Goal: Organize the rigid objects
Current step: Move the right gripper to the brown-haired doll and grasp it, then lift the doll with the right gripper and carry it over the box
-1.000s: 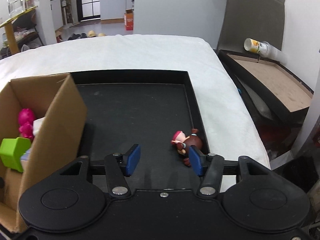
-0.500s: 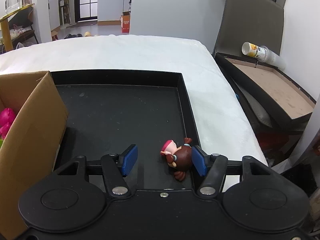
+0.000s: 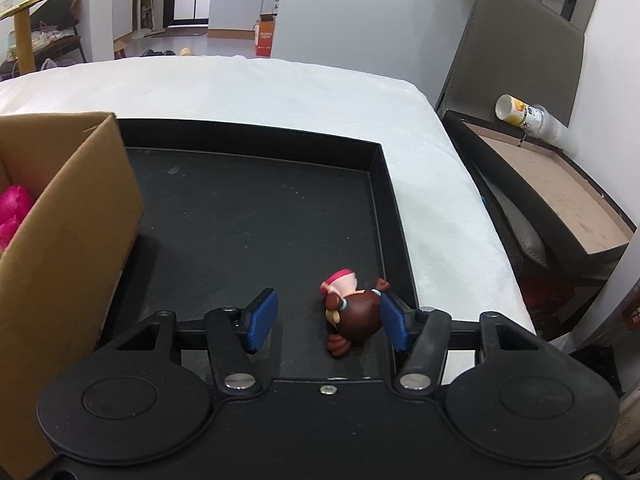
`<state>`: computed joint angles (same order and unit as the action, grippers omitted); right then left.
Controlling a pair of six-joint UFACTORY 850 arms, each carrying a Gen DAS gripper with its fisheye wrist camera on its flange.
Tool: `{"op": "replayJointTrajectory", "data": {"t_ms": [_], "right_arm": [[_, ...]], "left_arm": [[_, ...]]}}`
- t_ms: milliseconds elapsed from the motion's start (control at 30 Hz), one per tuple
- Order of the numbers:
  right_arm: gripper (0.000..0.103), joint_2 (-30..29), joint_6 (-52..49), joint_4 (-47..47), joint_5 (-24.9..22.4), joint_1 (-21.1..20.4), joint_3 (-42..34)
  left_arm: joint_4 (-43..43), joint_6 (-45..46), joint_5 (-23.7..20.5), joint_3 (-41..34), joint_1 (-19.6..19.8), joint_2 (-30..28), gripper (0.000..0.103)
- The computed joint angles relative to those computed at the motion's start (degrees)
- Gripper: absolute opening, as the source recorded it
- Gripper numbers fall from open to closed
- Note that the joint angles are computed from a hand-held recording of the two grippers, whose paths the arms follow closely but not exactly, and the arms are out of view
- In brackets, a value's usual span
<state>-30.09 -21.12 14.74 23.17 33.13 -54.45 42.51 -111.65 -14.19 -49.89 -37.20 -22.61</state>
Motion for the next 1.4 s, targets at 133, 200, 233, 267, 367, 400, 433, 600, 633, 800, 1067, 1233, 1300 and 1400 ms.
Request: {"op": "replayJointTrajectory", "data": {"t_ms": [133,200,233,267,367,400,433,600,633,800,1067,1233,1300,1400], "right_arm": [[0.059,0.2,-3.1,3.0,2.0,0.5,0.5],[0.059,-0.4,-4.2,4.3,2.0,0.4,-0.1],[0.059,-0.8,-3.4,3.8,1.7,0.1,-0.4],[0.059,-1.1,-2.5,3.2,1.3,-0.1,-0.8],[0.059,-1.9,-2.2,2.9,1.3,-0.2,-1.3],[0.058,-2.0,-1.8,2.5,1.4,-0.3,-1.3],[0.057,-2.0,-0.9,1.7,1.5,-0.3,-1.3],[0.041,-1.7,-1.3,2.1,1.3,-0.1,-1.0],[0.035,-1.4,-0.6,1.5,0.9,-0.2,-0.9],[0.035,-0.5,1.1,-0.4,-0.8,-0.3,-0.4],[0.039,-0.9,1.8,0.1,-0.6,-0.5,-0.7],[0.039,-1.7,2.9,-1.0,-0.4,-0.6,-1.3],[0.036,-1.9,3.8,-2.1,-2.0,-0.9,-1.6],[0.035,-0.6,5.3,-4.7,-1.7,-1.1,-0.3]], "left_arm": [[0.1,-0.2,0.0,0.0,0.0,0.0,0.023],[-0.3,0.1,-0.2,-0.1,0.0,-0.1,0.023],[-0.4,0.2,-0.3,-0.2,0.0,-0.2,0.023],[-0.4,0.2,-0.3,-0.2,0.0,-0.2,0.023],[-0.4,0.2,-0.4,-0.3,0.0,-0.2,0.023],[-0.4,0.2,-0.5,-0.4,0.0,-0.3,0.023],[-0.5,0.3,-0.5,-0.4,0.0,-0.3,0.023],[-0.3,0.0,-0.5,-0.3,0.0,-0.2,0.023],[-0.1,-0.2,-0.5,-0.3,0.0,-0.2,0.023],[-0.2,0.1,-0.3,-0.2,-0.1,-0.2,0.023],[-0.5,0.4,-0.3,-0.2,0.0,-0.2,0.023],[-0.9,0.7,-0.3,-0.3,0.1,-0.3,0.023],[-0.1,-0.2,-0.2,-0.3,0.1,-0.3,0.023],[2.6,-3.1,0.1,0.1,-0.1,-0.3,0.023]]}}
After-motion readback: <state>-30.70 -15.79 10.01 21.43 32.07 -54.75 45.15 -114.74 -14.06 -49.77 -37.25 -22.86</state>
